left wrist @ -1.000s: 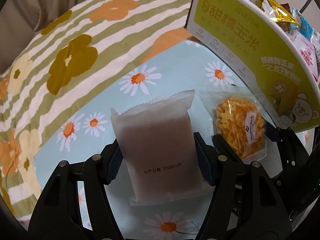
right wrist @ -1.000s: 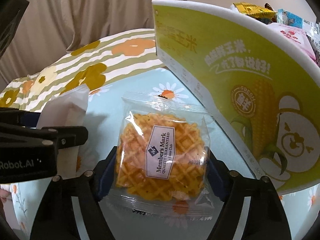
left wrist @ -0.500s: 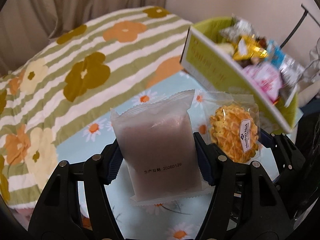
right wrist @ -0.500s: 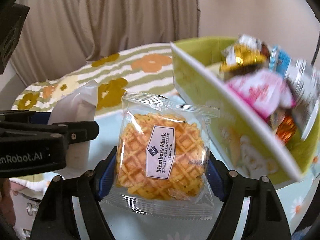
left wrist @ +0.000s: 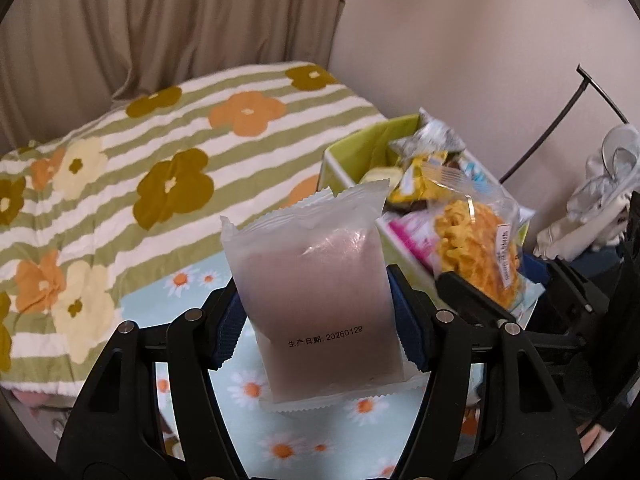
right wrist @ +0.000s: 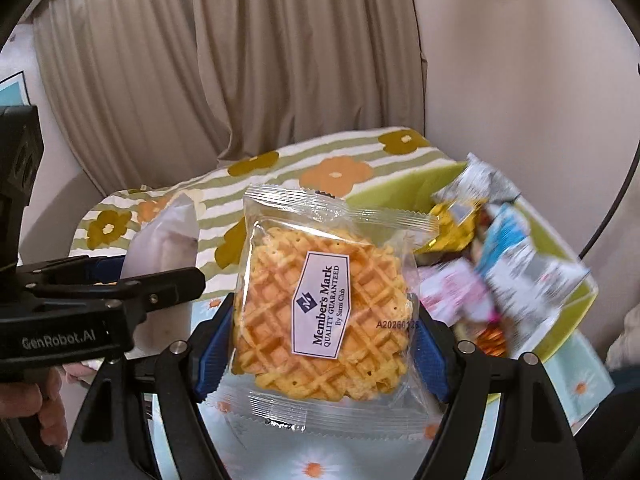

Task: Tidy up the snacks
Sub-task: 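Carry both packets over the box and open both tools to drop them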

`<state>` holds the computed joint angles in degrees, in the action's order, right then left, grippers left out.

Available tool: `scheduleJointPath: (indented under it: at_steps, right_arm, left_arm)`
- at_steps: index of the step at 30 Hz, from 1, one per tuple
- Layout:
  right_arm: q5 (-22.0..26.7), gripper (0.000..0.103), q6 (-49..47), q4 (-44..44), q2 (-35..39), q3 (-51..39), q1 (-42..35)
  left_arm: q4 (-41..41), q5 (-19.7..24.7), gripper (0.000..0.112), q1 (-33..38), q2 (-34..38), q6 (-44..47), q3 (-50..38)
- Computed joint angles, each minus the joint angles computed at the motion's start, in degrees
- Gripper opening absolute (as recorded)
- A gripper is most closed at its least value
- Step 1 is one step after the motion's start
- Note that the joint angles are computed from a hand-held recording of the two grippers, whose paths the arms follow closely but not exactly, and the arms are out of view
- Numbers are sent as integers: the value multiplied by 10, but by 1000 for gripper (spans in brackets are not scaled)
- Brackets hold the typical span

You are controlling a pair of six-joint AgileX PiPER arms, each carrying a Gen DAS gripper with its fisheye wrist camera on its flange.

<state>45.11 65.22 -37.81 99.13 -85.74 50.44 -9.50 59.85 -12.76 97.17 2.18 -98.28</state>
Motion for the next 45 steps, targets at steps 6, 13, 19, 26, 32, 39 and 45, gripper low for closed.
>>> scheduleJointPath:
  at_steps: [6, 13, 19, 26, 32, 39, 45]
  right_arm:
    - [-61, 75, -219, 125, -94, 66, -116]
    - [-83, 75, -568, 382, -126, 91, -304]
    - [-57, 75, -751, 527, -115, 91, -408]
    - [-37, 75, -861, 628, -92, 96, -471]
    - [-6, 75, -933, 699, -77, 101, -511]
    - [15, 75, -966, 726, -65, 93, -530]
    - [36, 93, -981, 745, -19, 53, -541]
  left_arm:
    - [91, 2, 62, -112, 42, -180, -75]
    - [163, 25, 62, -225, 154, -351, -199]
    - [209, 50, 62, -278, 247, -432, -282]
    - [239, 26, 80, -296, 253, -504, -241]
    - [306, 23, 103, -313, 219, -551, -191]
    - [303, -3, 102, -310, 188, -571, -139]
    - [317, 9, 102, -312, 184, -584, -137]
